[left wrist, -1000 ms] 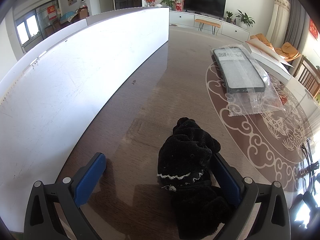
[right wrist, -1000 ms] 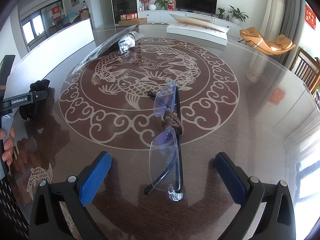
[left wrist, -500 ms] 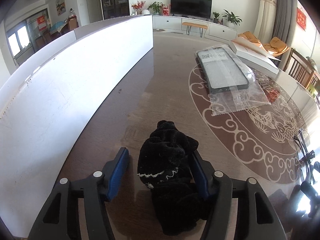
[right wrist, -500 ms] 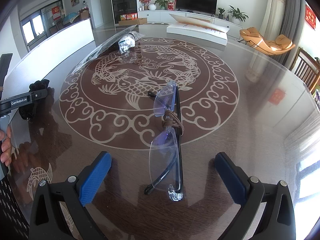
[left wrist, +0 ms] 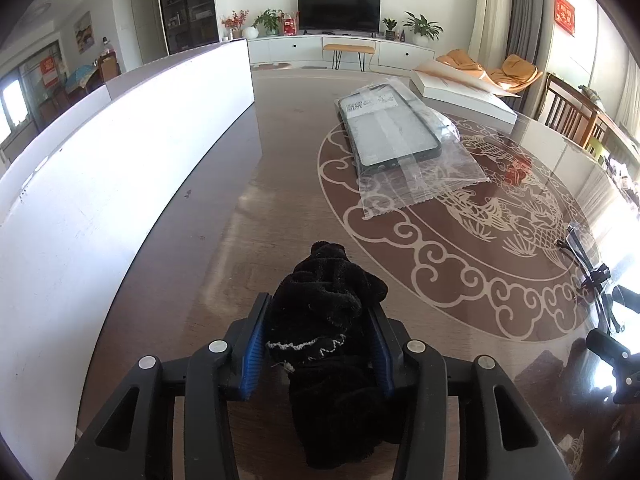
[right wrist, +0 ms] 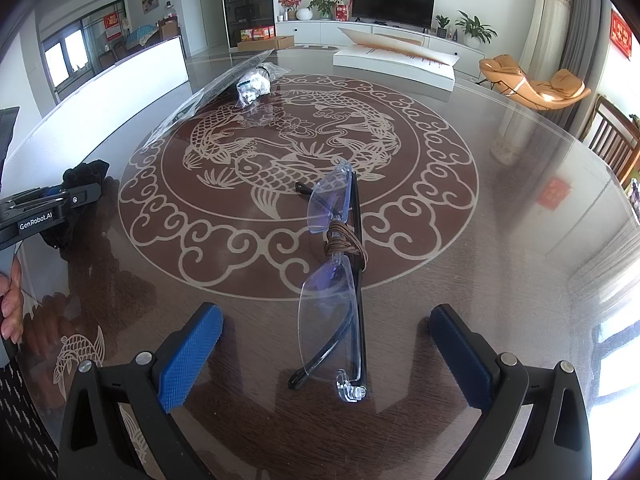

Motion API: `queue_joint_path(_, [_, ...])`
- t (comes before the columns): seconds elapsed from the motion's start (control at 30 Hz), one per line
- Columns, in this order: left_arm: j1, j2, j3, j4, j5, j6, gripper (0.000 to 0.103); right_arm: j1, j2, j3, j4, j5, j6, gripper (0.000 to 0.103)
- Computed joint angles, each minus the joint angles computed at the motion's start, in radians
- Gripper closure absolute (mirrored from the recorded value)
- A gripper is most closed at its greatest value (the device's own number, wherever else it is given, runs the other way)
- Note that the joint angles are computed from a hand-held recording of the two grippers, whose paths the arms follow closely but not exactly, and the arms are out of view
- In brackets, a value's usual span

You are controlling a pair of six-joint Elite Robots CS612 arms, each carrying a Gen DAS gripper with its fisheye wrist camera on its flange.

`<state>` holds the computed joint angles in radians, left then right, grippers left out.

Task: Organize objects

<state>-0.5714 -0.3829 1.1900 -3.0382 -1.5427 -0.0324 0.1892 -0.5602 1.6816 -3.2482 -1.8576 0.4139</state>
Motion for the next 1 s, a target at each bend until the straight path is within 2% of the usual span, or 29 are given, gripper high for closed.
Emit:
queue_joint_path(0.07, [0.0,0.0,-0.004,0.028,0.024,-0.023,0.02,0.0,0.0,0.0,0.001,0.001,0.002,0.0])
queue_joint_path(0.2, [0.0,-0.002,0.0,0.034,0.03,-0.033,0.018,-0.003,-0.004,-0.002,0.015,0.017,-0.011,0.0])
queue_joint_path(0.33, [0.0,-0.003,0.001,0.034,0.029,-0.035,0.018,-0.035,-0.033,-0.019,0.158,0.137,-0.075,0.0])
queue_joint_path(0.43, [0.0,-0.003,0.001,0.036,0.029,-0.036,0.018,-0.069,-0.045,-0.027,0.198,0.245,-0.07,0.002])
queue_joint_path(0.47, [0.0,-0.003,0.001,0.036,0.03,-0.037,0.018,-0.076,-0.046,-0.031,0.205,0.264,-0.067,0.008])
queue_joint_path(0.5, [0.0,-0.004,0.001,0.038,0.029,-0.039,0.02,-0.08,-0.047,-0.037,0.214,0.268,-0.072,0.018])
queue_joint_path(0.53, [0.002,-0.003,0.001,0.032,0.022,-0.045,0.024,-0.082,-0.048,-0.043,0.223,0.262,-0.084,0.025])
queue_joint_path(0.57, [0.005,-0.004,0.002,0.018,0.014,-0.051,0.04,-0.081,-0.048,-0.048,0.227,0.25,-0.096,0.045])
queue_joint_path(0.6, [0.01,-0.004,0.004,0.004,-0.008,-0.057,0.064,-0.08,-0.047,-0.053,0.23,0.243,-0.105,0.074])
queue_joint_path(0.63, [0.015,-0.004,0.004,0.0,-0.025,-0.068,0.065,-0.083,-0.046,-0.057,0.232,0.255,-0.101,0.079])
queue_joint_path(0.77, [0.028,-0.012,0.03,-0.104,-0.071,-0.114,0.066,-0.081,-0.049,-0.041,0.176,0.262,-0.09,0.08])
queue_joint_path(0.83, [0.034,-0.021,0.053,-0.165,-0.099,-0.131,0.066,-0.082,-0.057,-0.023,0.13,0.284,-0.069,0.087])
queue_joint_path(0.87, [0.037,-0.028,0.066,-0.193,-0.115,-0.138,0.066,-0.08,-0.064,-0.016,0.114,0.29,-0.064,0.088])
queue_joint_path(1.0, [0.047,-0.062,0.133,-0.297,-0.136,-0.176,0.066,-0.063,-0.087,-0.019,0.079,0.29,-0.1,0.088])
